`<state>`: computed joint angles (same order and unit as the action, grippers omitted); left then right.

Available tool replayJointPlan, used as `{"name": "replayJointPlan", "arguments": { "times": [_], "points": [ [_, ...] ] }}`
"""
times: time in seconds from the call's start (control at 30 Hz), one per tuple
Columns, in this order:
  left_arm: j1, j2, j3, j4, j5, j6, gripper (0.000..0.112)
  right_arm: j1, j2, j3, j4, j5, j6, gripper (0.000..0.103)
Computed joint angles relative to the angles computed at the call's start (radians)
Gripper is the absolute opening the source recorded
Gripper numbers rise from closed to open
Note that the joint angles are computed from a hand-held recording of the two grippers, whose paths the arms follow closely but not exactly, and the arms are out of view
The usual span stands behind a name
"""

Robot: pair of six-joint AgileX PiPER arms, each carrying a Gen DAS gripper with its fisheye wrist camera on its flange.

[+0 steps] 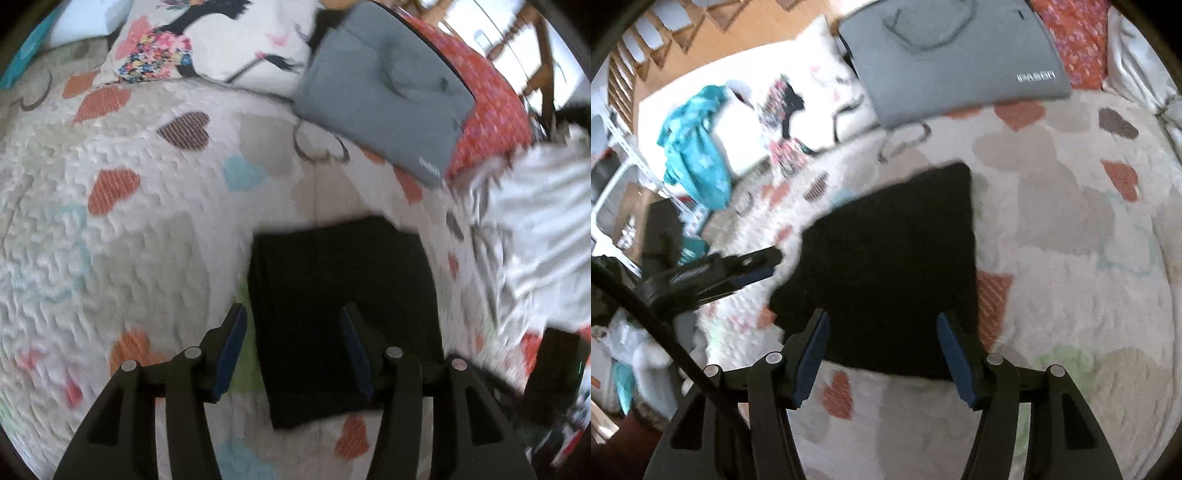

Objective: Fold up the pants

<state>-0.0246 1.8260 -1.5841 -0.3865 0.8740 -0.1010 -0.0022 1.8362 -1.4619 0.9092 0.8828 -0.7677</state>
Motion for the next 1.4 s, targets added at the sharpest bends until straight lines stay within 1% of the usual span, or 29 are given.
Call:
{"name": "replayJointPlan", "arguments": {
  "times": [0.1, 0.17, 0.2, 0.27, 0.33, 0.4, 0.47, 0.5, 0.53, 0.57, 0.6, 0.63, 0.67, 0.7, 0.73, 0.77, 0.8, 0.83, 0.87, 0.9, 0.97, 1.0, 1.03, 1.1, 1.17, 1.2, 1.23, 1.3, 1.4],
  "points": [
    [-0.052, -0.022, 0.102, 0.039, -0.047, -0.03, 0.052, 0.007, 0.005, 0.03, -0.007, -0.035, -0.013, 0.065],
    [-0.054, -0.023, 0.144, 0.028, -0.091, -0.041, 0.055, 0.018, 0.012, 0.016, -0.037, -0.04, 0.013, 0.065],
    [-0.045, -0.027, 0.15, 0.013, -0.096, -0.038, 0.056, 0.022, 0.016, 0.002, -0.057, -0.035, 0.028, 0.065],
    [-0.026, -0.043, 0.143, -0.011, -0.076, -0.039, 0.056, 0.027, 0.018, -0.032, -0.097, -0.011, 0.065, 0.065],
    [-0.032, -0.092, 0.148, 0.037, -0.086, -0.069, 0.056, 0.013, -0.013, -0.035, -0.096, 0.003, 0.072, 0.065],
    [-0.049, -0.164, 0.16, 0.127, -0.108, -0.117, 0.056, -0.005, -0.066, -0.004, -0.08, -0.013, 0.049, 0.065],
    [-0.091, -0.258, 0.183, 0.317, -0.138, -0.257, 0.056, -0.027, -0.146, 0.051, -0.069, -0.061, 0.027, 0.066],
    [-0.112, -0.304, 0.2, 0.417, -0.154, -0.322, 0.056, -0.031, -0.196, 0.085, -0.082, -0.104, 0.028, 0.068],
    [-0.128, -0.35, 0.21, 0.517, -0.156, -0.384, 0.057, -0.031, -0.263, 0.132, -0.108, -0.174, 0.034, 0.07],
    [-0.142, -0.394, 0.214, 0.617, -0.157, -0.446, 0.06, -0.03, -0.316, 0.175, -0.116, -0.238, 0.028, 0.077],
    [-0.16, -0.433, 0.225, 0.717, -0.161, -0.518, 0.077, -0.034, -0.399, 0.246, -0.084, -0.338, -0.016, 0.087],
    [-0.176, -0.47, 0.232, 0.817, -0.163, -0.593, 0.098, -0.037, -0.446, 0.293, -0.024, -0.408, -0.078, 0.093],
    [-0.194, -0.503, 0.236, 0.917, -0.16, -0.672, 0.103, -0.06, -0.487, 0.324, 0.063, -0.438, -0.161, 0.102],
    [-0.213, -0.532, 0.248, 1.017, -0.164, -0.754, 0.103, -0.091, -0.518, 0.33, 0.128, -0.427, -0.204, 0.103],
    [-0.225, -0.553, 0.253, 1.088, -0.163, -0.808, 0.103, -0.123, -0.509, 0.297, 0.153, -0.377, -0.207, 0.103],
    [-0.229, -0.556, 0.234, 1.12, -0.152, -0.825, 0.103, -0.156, -0.466, 0.233, 0.139, -0.287, -0.17, 0.103],
    [-0.224, -0.553, 0.212, 1.112, -0.139, -0.811, 0.103, -0.17, -0.384, 0.133, 0.087, -0.187, -0.093, 0.101],
    [-0.215, -0.538, 0.17, 1.086, -0.11, -0.781, 0.103, -0.185, -0.337, 0.052, 0.033, -0.096, -0.006, 0.098],
    [-0.207, -0.526, 0.143, 1.062, -0.093, -0.756, 0.103, -0.191, -0.306, 0.001, 0.014, -0.044, 0.042, 0.09],
    [-0.201, -0.513, 0.118, 1.038, -0.08, -0.731, 0.103, -0.192, -0.293, -0.033, -0.012, -0.033, 0.065, 0.088],
    [-0.191, -0.485, 0.08, 0.996, -0.066, -0.692, 0.103, -0.162, -0.31, -0.025, -0.047, -0.108, 0.069, 0.088],
    [-0.18, -0.47, 0.064, 0.96, -0.066, -0.66, 0.103, -0.15, -0.304, -0.043, -0.064, -0.12, 0.084, 0.088],
    [-0.175, -0.449, 0.044, 0.92, -0.058, -0.629, 0.103, -0.143, -0.28, -0.082, -0.077, -0.097, 0.113, 0.088],
    [-0.188, -0.406, 0.019, 0.869, -0.039, -0.613, 0.103, -0.13, -0.186, -0.212, -0.113, 0.002, 0.197, 0.089],
    [-0.158, -0.341, -0.011, 0.748, -0.062, -0.544, 0.103, -0.105, -0.036, -0.403, -0.159, 0.125, 0.296, 0.089],
    [-0.144, -0.306, -0.029, 0.69, -0.069, -0.511, 0.103, -0.09, 0.026, -0.485, -0.199, 0.164, 0.345, 0.089],
    [-0.132, -0.263, -0.054, 0.634, -0.067, -0.48, 0.103, -0.071, 0.093, -0.563, -0.243, 0.189, 0.403, 0.089],
    [-0.112, -0.173, -0.104, 0.545, -0.056, -0.432, 0.103, -0.051, 0.186, -0.662, -0.277, 0.22, 0.468, 0.089],
    [-0.073, -0.043, -0.16, 0.416, -0.042, -0.351, 0.103, -0.036, 0.337, -0.819, -0.296, 0.278, 0.567, 0.089]
  ]
}}
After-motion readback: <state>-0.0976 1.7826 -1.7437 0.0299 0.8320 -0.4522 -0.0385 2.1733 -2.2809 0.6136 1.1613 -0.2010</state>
